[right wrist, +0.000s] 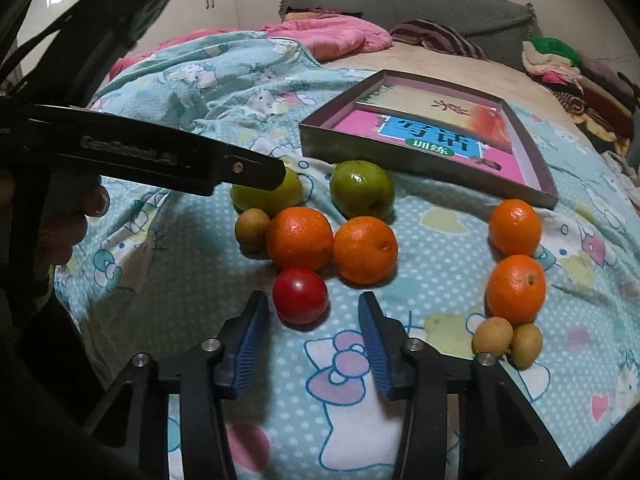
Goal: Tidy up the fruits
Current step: 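Grasp the red cherry tomato with the right tool while the left tool grasps a green apple, then carry the tomato into the tray and open the right tool while the left tool lifts the apple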
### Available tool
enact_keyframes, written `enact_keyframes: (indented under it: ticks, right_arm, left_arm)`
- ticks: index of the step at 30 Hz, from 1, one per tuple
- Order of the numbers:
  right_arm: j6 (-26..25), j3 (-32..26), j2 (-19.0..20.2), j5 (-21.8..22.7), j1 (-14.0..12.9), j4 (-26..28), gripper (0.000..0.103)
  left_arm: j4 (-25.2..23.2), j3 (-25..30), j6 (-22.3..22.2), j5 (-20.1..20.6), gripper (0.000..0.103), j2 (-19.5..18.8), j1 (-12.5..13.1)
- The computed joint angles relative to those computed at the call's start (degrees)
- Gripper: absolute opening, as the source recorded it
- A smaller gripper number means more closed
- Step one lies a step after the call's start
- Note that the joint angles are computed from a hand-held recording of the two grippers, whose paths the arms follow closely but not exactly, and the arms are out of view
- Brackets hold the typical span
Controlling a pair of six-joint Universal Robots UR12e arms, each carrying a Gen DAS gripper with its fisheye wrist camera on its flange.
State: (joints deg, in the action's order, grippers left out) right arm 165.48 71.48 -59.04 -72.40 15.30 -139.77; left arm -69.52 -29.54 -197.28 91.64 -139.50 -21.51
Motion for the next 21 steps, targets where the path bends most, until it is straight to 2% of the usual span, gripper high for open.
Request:
enact_keyframes:
  ticks: [6, 10, 13, 14, 21]
  right_arm:
    - [-1.6, -1.4, 0.9, 1.2, 0.2, 1.4, 0.031]
    - [-2.0, -1.8, 1.3, 1.3, 0.3, 1.6, 0.029]
    - [-2.0, -1.9, 1.3, 1.3, 0.2, 1.5, 0.028]
    - [-1.9, -1.8, 1.3, 1.3, 0.2, 1.2, 0.028]
    - [0.4, -0.4, 0.1, 3.0, -0.7, -0.7, 0.028]
  left_arm:
    - [-1.2, 0.9, 1.0, -3.5, 0.057, -0.7, 0.5]
    - [-5.9, 5.4, 2.5, -5.0, 0.056, -3.1, 0.6]
    - [-8.3, 8.2, 3.6, -6.7, 0.044, -4.6, 0.8]
    - [-8.7, 8.7, 3.6, -7.1, 0.044, -4.9, 0.9]
    - [-6.5, 6.5, 3.5, -7.0, 0.044, -3.5, 0.8]
